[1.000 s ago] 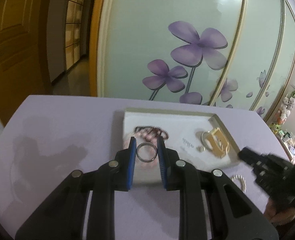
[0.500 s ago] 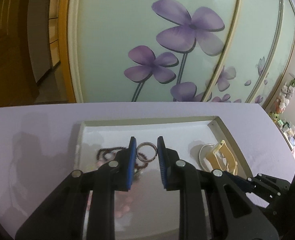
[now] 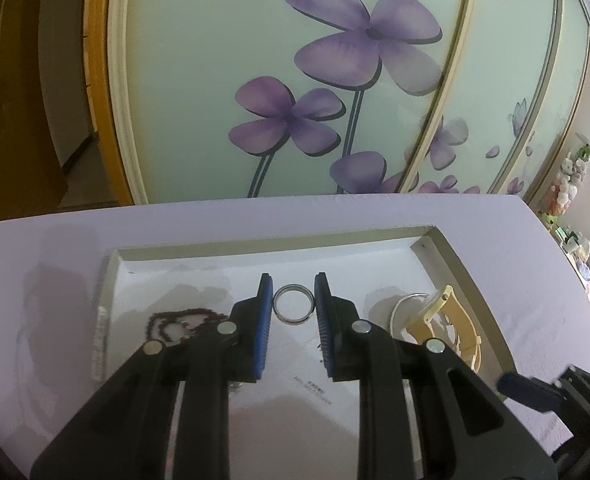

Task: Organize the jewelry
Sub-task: 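Drop the earring in the tray with the right tool while the left carries the ring, then open the left tool to drop the silver ring into the tray, then lower the left tool onto the silver cuff bangle and close on it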

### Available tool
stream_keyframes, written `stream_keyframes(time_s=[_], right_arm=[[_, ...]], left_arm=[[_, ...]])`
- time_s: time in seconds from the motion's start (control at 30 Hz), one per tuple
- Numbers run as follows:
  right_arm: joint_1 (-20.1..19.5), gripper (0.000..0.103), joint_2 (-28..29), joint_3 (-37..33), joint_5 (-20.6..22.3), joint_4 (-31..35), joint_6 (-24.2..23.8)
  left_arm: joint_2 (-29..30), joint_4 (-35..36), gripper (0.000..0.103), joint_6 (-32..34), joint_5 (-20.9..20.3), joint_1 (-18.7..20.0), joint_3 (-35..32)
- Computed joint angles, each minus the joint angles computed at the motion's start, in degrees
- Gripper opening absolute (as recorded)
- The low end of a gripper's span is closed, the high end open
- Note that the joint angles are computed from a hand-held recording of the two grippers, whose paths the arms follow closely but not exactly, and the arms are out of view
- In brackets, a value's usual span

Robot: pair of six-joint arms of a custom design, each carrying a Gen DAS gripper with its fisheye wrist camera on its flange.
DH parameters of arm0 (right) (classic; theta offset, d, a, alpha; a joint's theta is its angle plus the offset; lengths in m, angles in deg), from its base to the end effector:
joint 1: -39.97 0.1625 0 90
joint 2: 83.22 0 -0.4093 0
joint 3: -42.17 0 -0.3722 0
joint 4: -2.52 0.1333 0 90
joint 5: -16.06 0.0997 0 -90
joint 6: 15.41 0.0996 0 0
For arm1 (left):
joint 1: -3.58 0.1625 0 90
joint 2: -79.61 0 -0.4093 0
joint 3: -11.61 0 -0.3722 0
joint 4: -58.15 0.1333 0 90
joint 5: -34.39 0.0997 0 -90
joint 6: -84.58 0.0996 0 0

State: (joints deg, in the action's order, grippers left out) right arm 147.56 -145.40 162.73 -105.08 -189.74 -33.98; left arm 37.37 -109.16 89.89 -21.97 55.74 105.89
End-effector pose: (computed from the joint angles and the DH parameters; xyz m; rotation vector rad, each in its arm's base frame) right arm 0.2342 -0.4682 0.2152 0.4949 -2.3949 0.9731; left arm -0.2545 -0.6349 0.1118 0.7903 2.4766 -0.7778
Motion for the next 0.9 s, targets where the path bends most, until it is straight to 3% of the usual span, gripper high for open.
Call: stream_keyframes(time_s=[0.2,0.3,0.63,0.9], right_arm=[[0.5,0.057,-1.1,2.3,-1.2,-2.7,-0.3],[0.5,0.057,-2.4,4.0,-1.4,-4.1,0.0],[0.6,0.059,-6.7,9.4,-2.5,-8.1,3.9],[2.0,0.059,-9.9,13.7,-3.3,-10.6,7.0]], left_arm=[[1.2,0.1,0.023,-0.1,0.0,-0.1,-0.9],[0.5,-0.6,0.044,0.0,0.6,-0.5,0.2],[-6.8,-8.7,0.066,2.4,6.6,-3.7,12.0],[-14.2,-10.0,0.075,-1.0,7.0,-6.3,21.7]])
